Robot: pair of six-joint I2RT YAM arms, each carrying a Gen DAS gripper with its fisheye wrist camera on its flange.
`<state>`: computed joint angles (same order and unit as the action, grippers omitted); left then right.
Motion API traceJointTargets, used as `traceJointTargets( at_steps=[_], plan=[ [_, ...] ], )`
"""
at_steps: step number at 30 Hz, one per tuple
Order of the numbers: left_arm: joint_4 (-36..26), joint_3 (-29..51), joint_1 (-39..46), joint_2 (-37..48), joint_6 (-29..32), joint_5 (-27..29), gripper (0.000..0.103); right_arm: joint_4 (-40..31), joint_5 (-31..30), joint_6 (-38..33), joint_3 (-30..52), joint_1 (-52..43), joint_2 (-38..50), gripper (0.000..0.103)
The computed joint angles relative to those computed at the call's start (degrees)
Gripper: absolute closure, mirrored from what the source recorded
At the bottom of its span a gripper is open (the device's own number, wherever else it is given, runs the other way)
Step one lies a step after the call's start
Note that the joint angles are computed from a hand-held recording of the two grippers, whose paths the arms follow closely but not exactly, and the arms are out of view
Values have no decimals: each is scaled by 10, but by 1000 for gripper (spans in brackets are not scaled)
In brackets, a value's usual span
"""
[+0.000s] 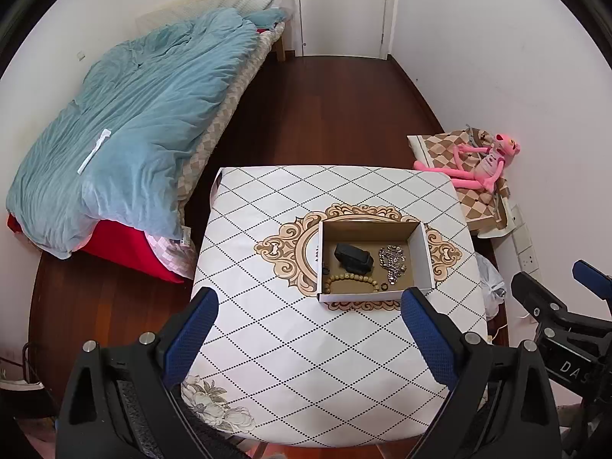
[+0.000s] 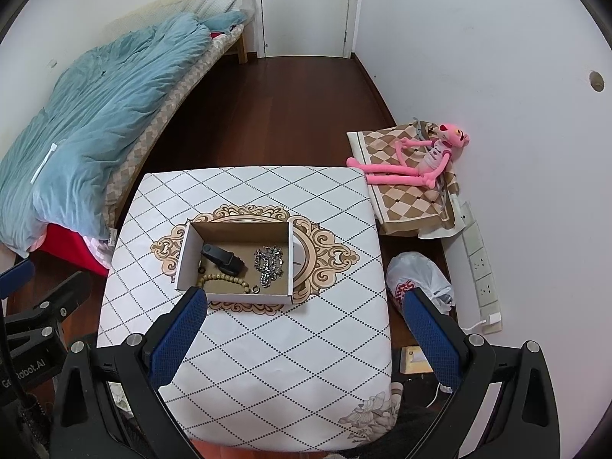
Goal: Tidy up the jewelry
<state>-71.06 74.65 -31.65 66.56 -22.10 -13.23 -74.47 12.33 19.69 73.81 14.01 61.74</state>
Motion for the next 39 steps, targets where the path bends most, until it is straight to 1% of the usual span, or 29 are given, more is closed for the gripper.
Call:
traceJointTargets(
  at_steps=[16, 39],
  plan=[
    [0, -4, 9, -8, 11, 1, 6, -4, 2, 0, 5, 3, 3, 0],
    [-4, -1, 1, -4, 4, -1, 6, -6, -11, -30, 9, -25, 3, 0]
  ],
)
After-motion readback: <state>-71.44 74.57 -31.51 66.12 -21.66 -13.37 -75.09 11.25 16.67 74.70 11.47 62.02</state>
